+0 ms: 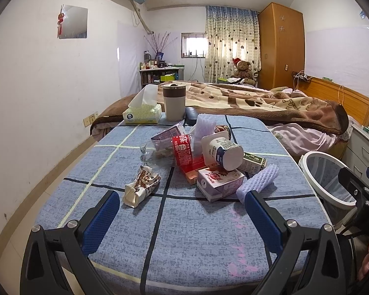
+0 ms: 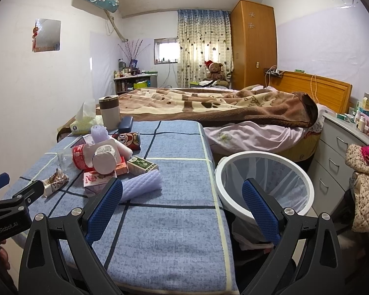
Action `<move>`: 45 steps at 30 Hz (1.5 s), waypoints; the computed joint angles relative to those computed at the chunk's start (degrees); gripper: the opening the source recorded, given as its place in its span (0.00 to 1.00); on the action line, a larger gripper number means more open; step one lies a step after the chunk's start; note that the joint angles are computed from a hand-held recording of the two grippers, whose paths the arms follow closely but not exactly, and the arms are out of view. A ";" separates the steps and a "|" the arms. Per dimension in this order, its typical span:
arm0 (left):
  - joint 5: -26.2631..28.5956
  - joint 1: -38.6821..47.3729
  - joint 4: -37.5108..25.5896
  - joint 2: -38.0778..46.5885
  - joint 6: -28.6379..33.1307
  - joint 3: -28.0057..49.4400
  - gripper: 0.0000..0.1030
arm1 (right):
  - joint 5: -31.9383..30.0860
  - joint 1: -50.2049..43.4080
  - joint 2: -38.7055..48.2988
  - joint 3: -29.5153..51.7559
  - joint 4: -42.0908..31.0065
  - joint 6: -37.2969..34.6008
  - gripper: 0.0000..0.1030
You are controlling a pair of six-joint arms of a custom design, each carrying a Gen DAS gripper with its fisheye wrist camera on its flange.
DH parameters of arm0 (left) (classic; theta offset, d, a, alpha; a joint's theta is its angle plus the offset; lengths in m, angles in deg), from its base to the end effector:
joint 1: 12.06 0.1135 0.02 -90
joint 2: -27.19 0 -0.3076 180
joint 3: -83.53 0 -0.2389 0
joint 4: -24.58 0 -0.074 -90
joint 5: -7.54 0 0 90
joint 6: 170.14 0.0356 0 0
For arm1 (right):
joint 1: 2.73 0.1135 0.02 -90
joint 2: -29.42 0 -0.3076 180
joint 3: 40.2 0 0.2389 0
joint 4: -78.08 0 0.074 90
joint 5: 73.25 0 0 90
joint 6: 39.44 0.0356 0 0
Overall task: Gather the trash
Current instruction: 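Grasp the crumpled snack wrapper with the left tool while the right tool grasps the purple foam sleeve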
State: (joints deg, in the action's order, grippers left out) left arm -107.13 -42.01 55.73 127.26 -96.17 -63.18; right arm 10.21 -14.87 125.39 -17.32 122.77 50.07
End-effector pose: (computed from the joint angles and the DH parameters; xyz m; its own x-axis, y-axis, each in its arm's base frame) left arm 0.2279 -0.1141 0.1349 -0.5292 0.0153 -0.8483 0.0141 0.9999 0.0093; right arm 0.2137 -0.0418 0.1388 -0.4659 0.0915 -0.8801 0.1070 0.9932 0.0466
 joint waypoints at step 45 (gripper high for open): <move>27.46 28.13 -23.18 25.85 19.01 32.70 0.60 | -8.02 8.29 23.87 33.07 -31.76 14.55 0.58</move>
